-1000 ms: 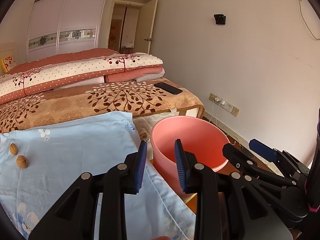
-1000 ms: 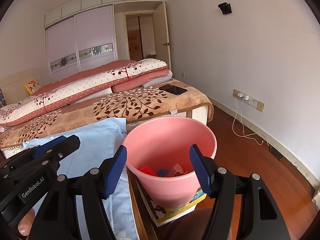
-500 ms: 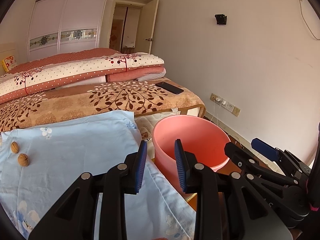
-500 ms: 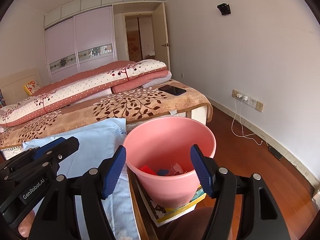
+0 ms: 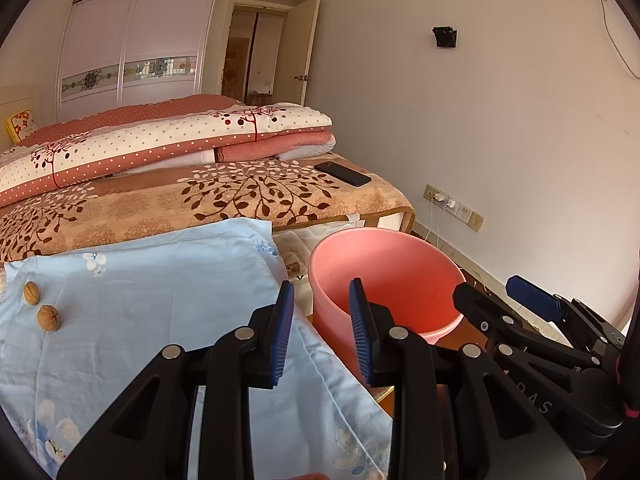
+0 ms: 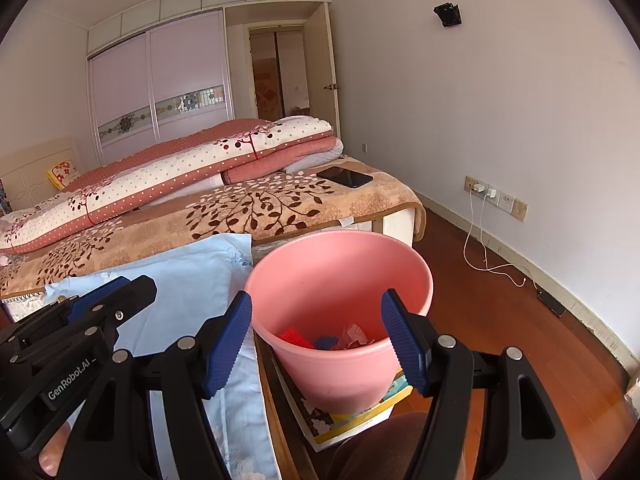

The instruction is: Collect trash

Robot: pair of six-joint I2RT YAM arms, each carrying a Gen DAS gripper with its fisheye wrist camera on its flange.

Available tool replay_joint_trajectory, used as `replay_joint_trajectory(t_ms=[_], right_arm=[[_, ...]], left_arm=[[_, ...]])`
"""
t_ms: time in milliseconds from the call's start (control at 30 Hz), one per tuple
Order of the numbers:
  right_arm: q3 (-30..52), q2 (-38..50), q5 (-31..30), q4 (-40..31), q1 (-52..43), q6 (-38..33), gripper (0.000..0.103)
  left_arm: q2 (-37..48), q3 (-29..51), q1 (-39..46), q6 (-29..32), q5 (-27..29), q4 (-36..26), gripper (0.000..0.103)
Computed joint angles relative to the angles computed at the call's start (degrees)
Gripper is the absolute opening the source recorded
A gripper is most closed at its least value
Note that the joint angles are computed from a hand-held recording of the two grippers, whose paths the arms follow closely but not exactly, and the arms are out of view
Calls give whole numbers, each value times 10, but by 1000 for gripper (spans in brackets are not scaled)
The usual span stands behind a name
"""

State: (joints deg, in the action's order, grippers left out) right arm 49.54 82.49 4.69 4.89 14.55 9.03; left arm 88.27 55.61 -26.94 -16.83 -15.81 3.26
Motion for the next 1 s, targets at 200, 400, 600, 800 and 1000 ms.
replay_joint_trajectory(t_ms=[200, 400, 600, 800, 1000], right_arm=[[2, 5, 1, 3, 0, -3, 66], [5, 7, 1, 1, 1, -3, 66], [6, 10, 3, 0, 4, -3, 66], [5, 17, 4, 4, 5, -3, 66], [5, 17, 5, 4, 5, -2, 66]], left_arm=[[1, -1, 1, -1, 1, -1, 29], [3, -2, 5, 1, 3, 0, 29], [4, -1, 6, 3, 6, -2, 29], [6, -3, 9, 5, 10, -1, 29], [6, -3, 10, 5, 11, 0, 29]])
